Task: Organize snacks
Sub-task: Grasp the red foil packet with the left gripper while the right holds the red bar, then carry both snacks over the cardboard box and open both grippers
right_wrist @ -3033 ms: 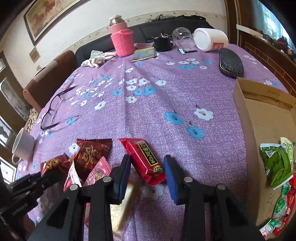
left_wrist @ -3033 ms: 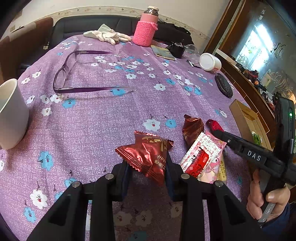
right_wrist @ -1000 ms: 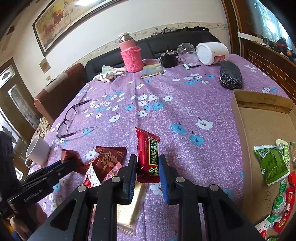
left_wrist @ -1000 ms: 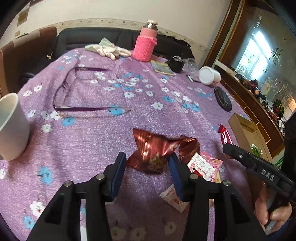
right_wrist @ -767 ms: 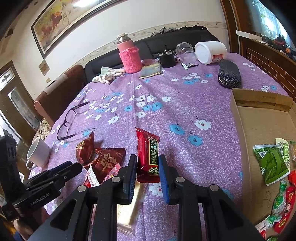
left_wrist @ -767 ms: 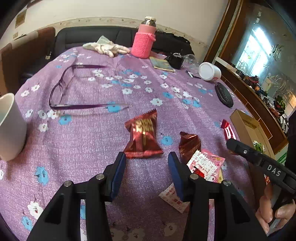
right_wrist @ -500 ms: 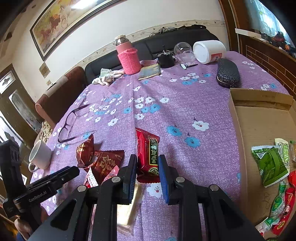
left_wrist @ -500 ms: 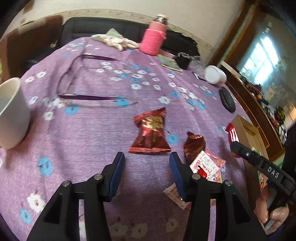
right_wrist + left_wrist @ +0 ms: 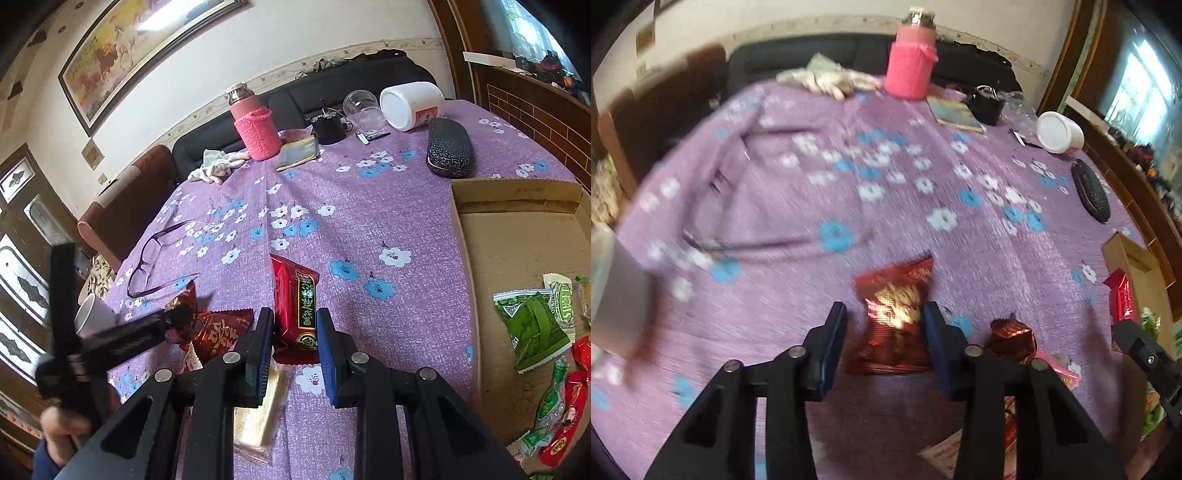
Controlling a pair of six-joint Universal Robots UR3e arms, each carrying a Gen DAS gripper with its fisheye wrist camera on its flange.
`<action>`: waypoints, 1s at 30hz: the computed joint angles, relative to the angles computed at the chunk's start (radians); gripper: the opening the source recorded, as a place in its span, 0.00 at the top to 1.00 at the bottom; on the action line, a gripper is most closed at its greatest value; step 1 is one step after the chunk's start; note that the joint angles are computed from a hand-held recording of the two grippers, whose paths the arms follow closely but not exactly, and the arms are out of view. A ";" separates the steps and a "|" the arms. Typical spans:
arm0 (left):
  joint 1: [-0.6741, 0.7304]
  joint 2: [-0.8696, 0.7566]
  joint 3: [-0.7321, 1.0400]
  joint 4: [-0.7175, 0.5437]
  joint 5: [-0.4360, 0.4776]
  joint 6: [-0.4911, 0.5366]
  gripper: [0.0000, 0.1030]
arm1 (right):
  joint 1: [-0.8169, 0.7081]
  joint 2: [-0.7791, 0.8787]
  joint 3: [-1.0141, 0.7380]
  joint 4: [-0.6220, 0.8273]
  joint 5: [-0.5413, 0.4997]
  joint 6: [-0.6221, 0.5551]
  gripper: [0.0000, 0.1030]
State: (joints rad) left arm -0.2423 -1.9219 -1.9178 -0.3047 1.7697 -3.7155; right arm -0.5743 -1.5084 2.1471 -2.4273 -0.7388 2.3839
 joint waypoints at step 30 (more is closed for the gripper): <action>-0.084 0.057 -0.104 0.262 0.081 0.050 0.71 | 0.011 0.010 0.024 -0.083 -0.017 0.035 0.76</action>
